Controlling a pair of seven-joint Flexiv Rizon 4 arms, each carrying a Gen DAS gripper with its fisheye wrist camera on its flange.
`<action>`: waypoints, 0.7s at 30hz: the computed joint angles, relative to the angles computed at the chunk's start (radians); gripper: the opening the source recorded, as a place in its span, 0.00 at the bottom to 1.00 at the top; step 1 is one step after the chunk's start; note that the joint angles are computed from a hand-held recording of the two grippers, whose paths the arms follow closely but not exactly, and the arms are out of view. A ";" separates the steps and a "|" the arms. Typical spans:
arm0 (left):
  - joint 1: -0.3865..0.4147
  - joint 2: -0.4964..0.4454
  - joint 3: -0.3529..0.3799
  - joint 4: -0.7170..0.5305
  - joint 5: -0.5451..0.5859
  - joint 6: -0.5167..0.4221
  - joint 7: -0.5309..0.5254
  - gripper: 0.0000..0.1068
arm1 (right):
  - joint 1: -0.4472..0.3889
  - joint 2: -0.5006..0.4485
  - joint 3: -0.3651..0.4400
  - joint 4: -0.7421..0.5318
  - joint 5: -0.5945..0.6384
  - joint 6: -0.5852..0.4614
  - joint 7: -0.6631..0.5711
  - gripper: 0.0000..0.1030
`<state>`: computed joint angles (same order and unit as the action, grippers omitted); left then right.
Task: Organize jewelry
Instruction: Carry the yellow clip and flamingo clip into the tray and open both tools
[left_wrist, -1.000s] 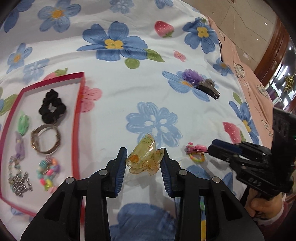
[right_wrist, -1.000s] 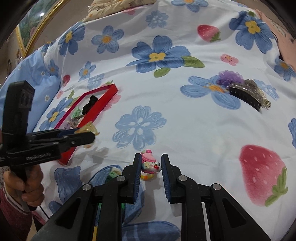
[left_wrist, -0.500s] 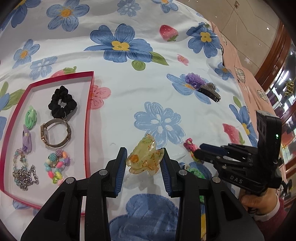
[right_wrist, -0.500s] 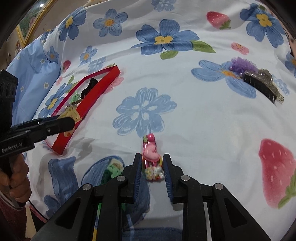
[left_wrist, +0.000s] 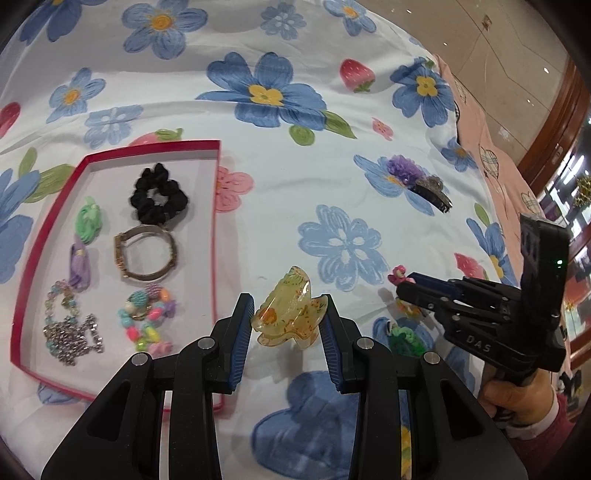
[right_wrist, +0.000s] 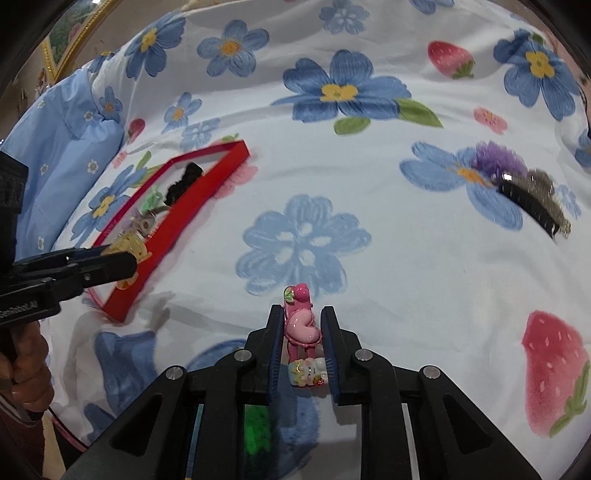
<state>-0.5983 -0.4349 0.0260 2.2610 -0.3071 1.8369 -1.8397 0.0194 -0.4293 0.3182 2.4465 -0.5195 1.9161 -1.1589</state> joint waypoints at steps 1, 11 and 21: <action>-0.006 0.007 0.009 0.011 -0.003 0.007 -0.004 0.31 | -0.002 0.003 0.007 -0.002 -0.003 0.002 0.003 0.19; -0.010 0.079 0.044 0.153 -0.076 0.093 -0.012 0.31 | 0.033 0.010 0.058 -0.038 -0.065 0.013 0.050 0.19; 0.045 0.133 0.011 0.276 -0.168 0.171 0.017 0.31 | 0.091 -0.017 0.094 -0.092 -0.117 -0.003 0.082 0.19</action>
<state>-0.5530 -0.3017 0.0372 2.5375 -0.4749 2.0082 -1.8227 0.1103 -0.4464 0.4120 2.3547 -0.6366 1.9129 -1.0773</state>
